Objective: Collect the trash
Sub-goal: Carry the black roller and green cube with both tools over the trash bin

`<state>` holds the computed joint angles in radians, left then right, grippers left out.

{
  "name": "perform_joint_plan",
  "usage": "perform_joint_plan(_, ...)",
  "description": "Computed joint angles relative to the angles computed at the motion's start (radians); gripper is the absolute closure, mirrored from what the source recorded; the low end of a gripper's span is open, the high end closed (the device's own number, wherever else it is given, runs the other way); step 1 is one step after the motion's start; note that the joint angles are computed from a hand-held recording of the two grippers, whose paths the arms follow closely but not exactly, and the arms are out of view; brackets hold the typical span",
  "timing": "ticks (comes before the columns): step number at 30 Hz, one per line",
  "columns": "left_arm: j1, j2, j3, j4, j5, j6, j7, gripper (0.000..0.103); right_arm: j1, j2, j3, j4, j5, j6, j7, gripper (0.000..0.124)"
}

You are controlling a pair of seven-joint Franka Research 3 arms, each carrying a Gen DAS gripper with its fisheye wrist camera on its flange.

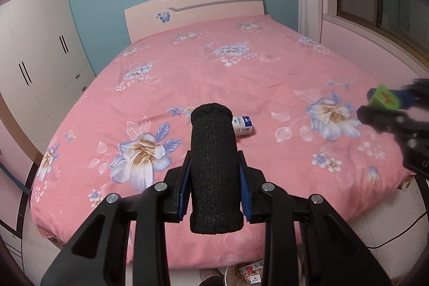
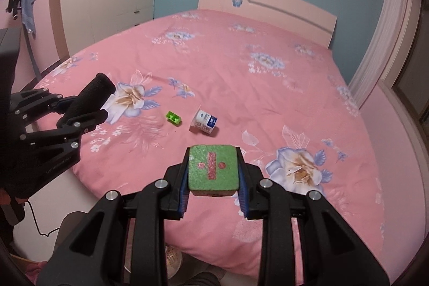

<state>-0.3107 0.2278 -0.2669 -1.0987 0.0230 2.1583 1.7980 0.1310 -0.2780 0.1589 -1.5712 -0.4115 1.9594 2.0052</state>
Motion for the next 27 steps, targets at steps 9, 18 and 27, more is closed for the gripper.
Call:
perform_joint_plan(9,0.045,-0.17,0.012,-0.206,-0.082,0.085,0.049,0.07,0.023,-0.066,0.067,-0.017,-0.034,-0.031,0.027,0.093)
perform_joint_plan(18,0.058,-0.275,0.041,-0.353,-0.141,0.117,0.097,0.07,0.039,-0.099,0.105,-0.052,-0.028,-0.049,0.045,0.093)
perform_joint_plan(27,0.059,-0.321,0.06,-0.449,-0.176,0.112,0.136,0.07,0.056,-0.105,0.106,-0.113,0.011,-0.032,0.059,0.093)
